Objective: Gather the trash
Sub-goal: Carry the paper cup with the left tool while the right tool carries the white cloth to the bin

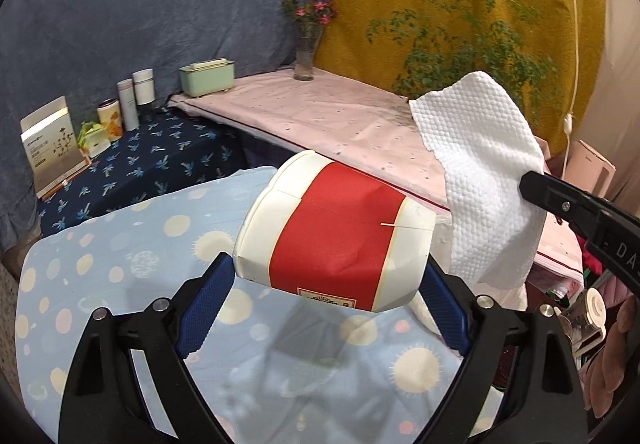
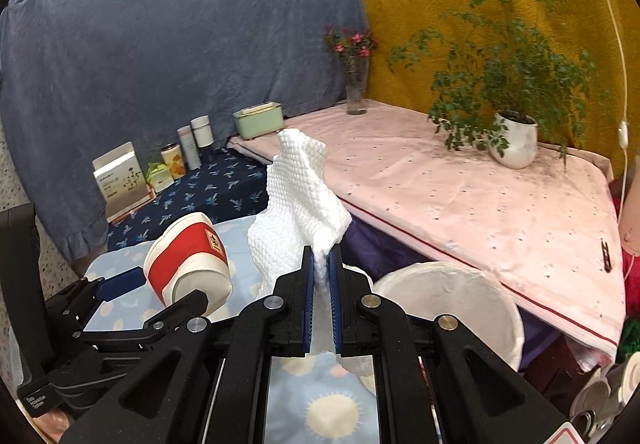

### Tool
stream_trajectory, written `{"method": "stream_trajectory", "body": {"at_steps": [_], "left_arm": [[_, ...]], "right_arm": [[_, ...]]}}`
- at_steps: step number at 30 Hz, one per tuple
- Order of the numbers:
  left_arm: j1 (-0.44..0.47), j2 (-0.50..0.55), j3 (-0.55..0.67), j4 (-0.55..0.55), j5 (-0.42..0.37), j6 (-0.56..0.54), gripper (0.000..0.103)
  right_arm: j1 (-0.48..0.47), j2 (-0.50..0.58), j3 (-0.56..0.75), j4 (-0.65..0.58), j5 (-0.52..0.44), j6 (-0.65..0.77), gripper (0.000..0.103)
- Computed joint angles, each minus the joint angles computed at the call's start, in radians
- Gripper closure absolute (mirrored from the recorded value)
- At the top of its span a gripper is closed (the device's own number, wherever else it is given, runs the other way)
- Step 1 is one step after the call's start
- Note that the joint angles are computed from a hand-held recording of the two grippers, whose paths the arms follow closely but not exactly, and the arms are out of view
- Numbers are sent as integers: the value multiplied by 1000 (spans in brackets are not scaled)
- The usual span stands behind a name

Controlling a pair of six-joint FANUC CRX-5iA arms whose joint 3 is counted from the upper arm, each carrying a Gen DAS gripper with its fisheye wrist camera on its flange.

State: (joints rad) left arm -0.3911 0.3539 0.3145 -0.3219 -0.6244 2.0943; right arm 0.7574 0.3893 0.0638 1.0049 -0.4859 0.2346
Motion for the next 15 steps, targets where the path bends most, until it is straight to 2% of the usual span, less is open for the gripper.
{"method": "stream_trajectory", "body": {"at_steps": [10,15], "left_arm": [[-74,83,107,50,-26,-93,17],[-99,142,171,83,-46,-136,17]], "right_arm": [[-62,-109,-163,137,10,-168,95],[-89,-137,-204,150,6,-196,95]]}}
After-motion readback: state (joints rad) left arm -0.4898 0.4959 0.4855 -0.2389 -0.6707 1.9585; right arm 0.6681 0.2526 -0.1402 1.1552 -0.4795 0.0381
